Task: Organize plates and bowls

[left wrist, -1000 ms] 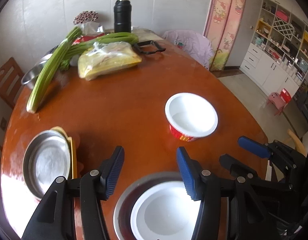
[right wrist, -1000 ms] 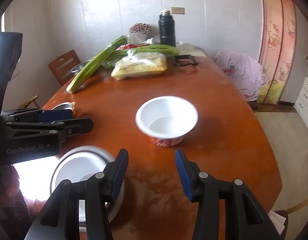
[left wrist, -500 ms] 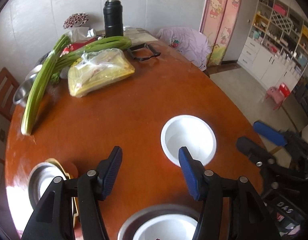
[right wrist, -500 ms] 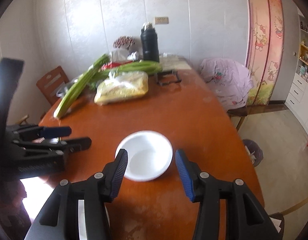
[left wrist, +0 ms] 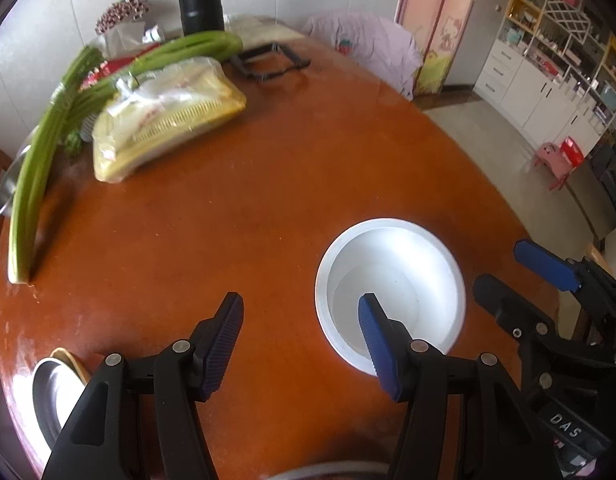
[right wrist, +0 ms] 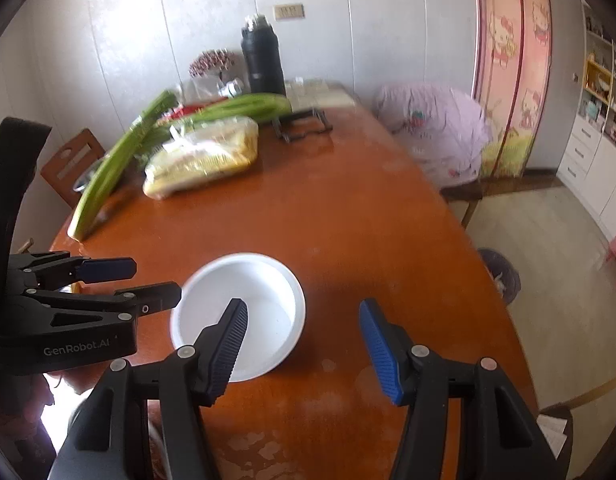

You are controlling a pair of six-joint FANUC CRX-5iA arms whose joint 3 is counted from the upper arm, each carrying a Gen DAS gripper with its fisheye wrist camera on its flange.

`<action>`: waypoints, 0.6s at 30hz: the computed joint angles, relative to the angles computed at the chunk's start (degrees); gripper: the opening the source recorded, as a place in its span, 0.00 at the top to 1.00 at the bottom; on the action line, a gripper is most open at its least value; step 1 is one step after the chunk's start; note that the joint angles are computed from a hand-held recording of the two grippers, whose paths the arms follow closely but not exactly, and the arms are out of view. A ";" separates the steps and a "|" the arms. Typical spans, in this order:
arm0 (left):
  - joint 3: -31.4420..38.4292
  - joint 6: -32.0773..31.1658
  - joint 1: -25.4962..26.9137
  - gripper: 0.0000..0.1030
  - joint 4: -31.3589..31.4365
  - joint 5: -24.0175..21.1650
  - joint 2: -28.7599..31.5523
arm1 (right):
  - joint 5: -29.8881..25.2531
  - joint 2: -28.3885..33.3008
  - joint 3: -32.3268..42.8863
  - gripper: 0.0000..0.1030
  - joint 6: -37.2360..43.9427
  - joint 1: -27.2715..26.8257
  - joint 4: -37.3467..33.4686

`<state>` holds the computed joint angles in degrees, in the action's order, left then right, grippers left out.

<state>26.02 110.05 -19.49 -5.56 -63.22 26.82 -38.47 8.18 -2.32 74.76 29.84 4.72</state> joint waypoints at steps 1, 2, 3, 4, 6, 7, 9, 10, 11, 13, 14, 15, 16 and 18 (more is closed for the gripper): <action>0.64 -0.21 0.05 0.40 0.22 -0.55 0.75 | -0.50 0.81 0.65 0.44 0.60 -0.23 -0.75; 1.25 -0.31 0.23 0.40 0.71 -1.09 1.55 | -1.02 1.38 0.95 0.44 0.50 -0.18 -0.64; 1.54 -0.35 0.25 0.40 0.95 -1.27 1.97 | -1.46 1.95 1.36 0.44 1.08 -0.25 -0.97; 1.69 -0.39 0.28 0.40 1.27 -1.33 2.33 | -1.75 2.41 1.78 0.44 1.58 -0.34 -1.32; 2.59 -0.12 0.30 0.40 1.57 -2.13 3.30 | -2.71 3.64 2.65 0.44 1.63 -0.43 -1.44; 2.98 -0.10 0.25 0.40 1.62 -2.40 3.70 | -3.08 4.19 3.15 0.44 2.18 -0.53 -1.99; 3.80 -0.14 0.14 0.40 1.41 -3.01 4.43 | -2.93 4.74 3.22 0.44 2.01 -0.37 -1.38; 4.12 -0.18 0.16 0.40 1.45 -3.13 4.72 | -2.87 4.93 3.19 0.44 1.81 -0.32 -0.95; 4.29 -0.25 0.17 0.40 1.56 -3.21 4.93 | -3.19 5.37 3.39 0.44 1.39 -0.15 -0.24; 4.53 -0.28 0.20 0.40 1.74 -3.37 5.26 | -3.40 5.92 3.84 0.44 1.98 -0.08 -0.45; 4.96 -0.18 0.08 0.40 1.53 -3.80 5.54 | -3.43 6.06 3.89 0.44 2.09 -0.02 -0.39; 5.36 -0.03 -0.04 0.41 1.26 -4.20 5.83 | -3.45 6.19 4.02 0.46 2.42 0.04 -0.49; 5.44 0.02 -0.02 0.41 1.28 -4.22 5.98 | -3.45 6.35 4.09 0.46 2.50 0.07 -0.38; 5.46 -0.29 0.22 0.42 1.94 -4.23 6.26 | -3.21 6.38 3.83 0.47 2.30 0.17 0.09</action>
